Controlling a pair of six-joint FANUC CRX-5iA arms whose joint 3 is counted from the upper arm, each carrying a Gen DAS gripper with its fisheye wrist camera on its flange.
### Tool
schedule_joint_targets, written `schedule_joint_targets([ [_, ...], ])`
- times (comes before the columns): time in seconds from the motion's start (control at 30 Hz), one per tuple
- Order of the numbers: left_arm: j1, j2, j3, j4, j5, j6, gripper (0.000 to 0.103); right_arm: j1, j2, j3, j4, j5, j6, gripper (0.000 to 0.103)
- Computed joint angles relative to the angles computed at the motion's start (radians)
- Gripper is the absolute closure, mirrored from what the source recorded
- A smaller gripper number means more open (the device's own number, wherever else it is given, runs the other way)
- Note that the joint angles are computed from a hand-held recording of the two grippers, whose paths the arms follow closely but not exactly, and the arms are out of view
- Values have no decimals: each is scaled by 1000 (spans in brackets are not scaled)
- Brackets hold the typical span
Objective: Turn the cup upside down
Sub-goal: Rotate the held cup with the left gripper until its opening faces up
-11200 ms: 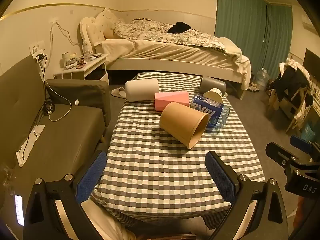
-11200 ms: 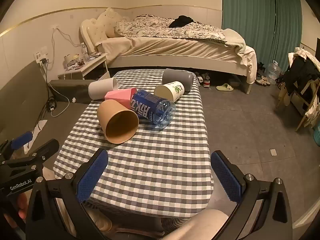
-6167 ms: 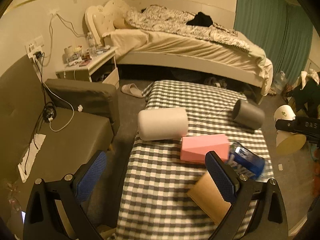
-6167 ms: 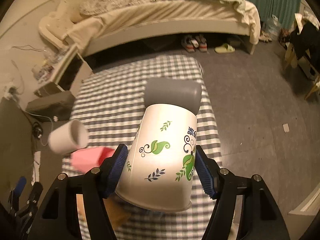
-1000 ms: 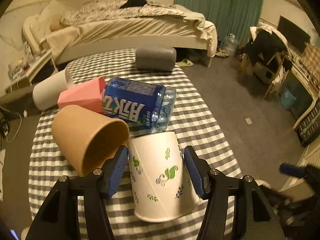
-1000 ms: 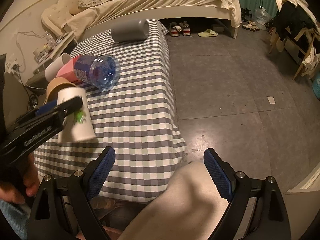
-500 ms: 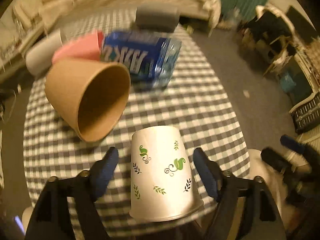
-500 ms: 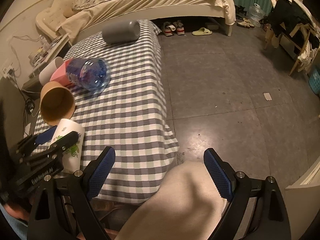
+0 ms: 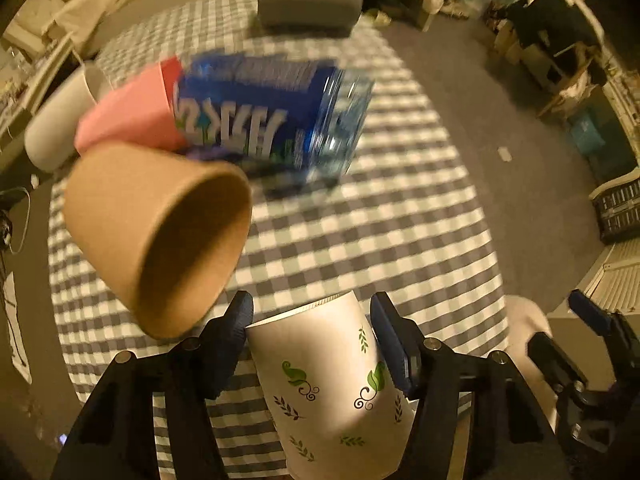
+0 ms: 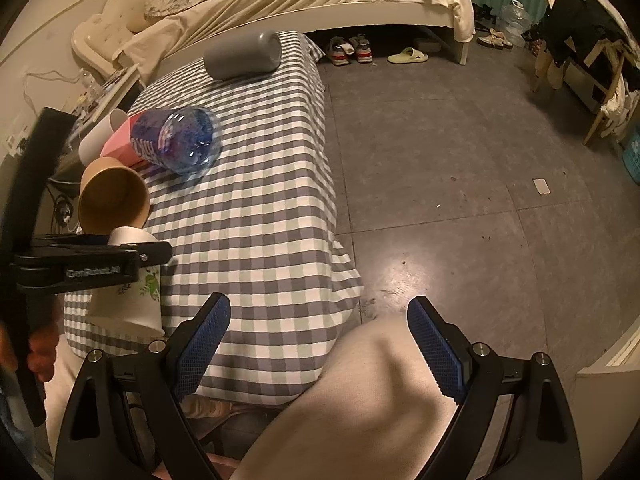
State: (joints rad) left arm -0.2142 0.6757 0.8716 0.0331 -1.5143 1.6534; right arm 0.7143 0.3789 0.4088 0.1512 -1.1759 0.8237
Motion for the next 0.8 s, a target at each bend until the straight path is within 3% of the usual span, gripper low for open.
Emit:
schedule_joint_targets([
  [0.27,-56,-271,-368,-133,425,1,40,-4,-7,-12,4,9,-11,13],
  [0.4,-73,-330,-495,-190,552,28,40,-1,-9,-18,14,10,-20,13],
  [0.67,-57,-408,-644,-179,638,69,41,10,-16,-26,34,8,-23,13],
  [0.8,-54,-399,-627,-165,602,56,41,13,-16,-27,34,11,-23,13],
])
